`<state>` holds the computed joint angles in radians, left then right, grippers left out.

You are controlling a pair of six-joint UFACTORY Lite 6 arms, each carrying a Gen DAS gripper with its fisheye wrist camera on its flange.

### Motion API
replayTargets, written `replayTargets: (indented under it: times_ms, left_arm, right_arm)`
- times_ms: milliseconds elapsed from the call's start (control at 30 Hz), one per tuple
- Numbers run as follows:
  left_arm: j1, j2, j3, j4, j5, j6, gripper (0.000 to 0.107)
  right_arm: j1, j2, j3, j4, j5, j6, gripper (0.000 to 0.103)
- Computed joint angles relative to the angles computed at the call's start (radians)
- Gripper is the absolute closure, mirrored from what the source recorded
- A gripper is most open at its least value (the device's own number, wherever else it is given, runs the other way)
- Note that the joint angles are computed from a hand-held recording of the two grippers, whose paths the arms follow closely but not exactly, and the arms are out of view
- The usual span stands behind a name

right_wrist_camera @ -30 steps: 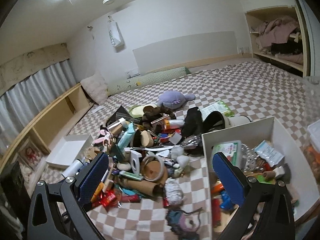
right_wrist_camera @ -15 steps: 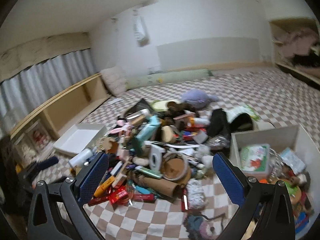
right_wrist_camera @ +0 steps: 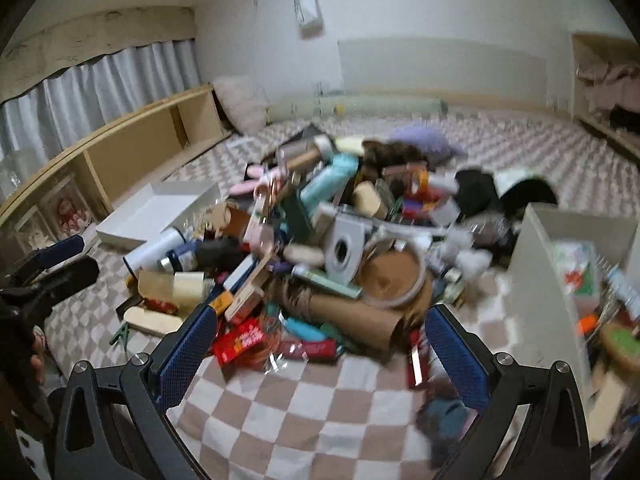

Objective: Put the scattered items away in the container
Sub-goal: 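Withdraw both tools from the white box back toward the pile, then lower the right gripper toward the red lighter while the left gripper approaches a green clothespin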

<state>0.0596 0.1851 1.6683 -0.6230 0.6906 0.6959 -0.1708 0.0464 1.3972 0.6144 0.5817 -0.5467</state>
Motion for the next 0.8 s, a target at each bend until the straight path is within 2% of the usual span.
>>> replayTargets:
  times_ms: [200, 333, 500, 633, 800]
  left_arm:
    - [0.058, -0.014, -0.1, 0.012, -0.004, -0.074, 0.004]
    - [0.062, 0.009, -0.148, 0.094, -0.01, -0.192, 0.005]
    - [0.046, 0.047, -0.175, 0.181, -0.014, -0.341, 0.005]
    - [0.039, 0.069, -0.174, 0.153, -0.026, -0.377, 0.005]
    - [0.027, 0.134, -0.088, 0.151, -0.034, -0.391, 0.005]
  right_arm:
    - [0.036, 0.062, -0.036, -0.071, -0.07, 0.101, 0.0]
    - [0.039, 0.098, -0.054, -0.026, -0.089, 0.084, 0.0]
    - [0.045, 0.104, -0.11, 0.063, -0.125, -0.006, 0.0]
    - [0.06, 0.097, -0.153, 0.16, -0.122, -0.12, 0.0]
    - [0.116, 0.049, -0.226, 0.304, -0.105, -0.313, 0.0]
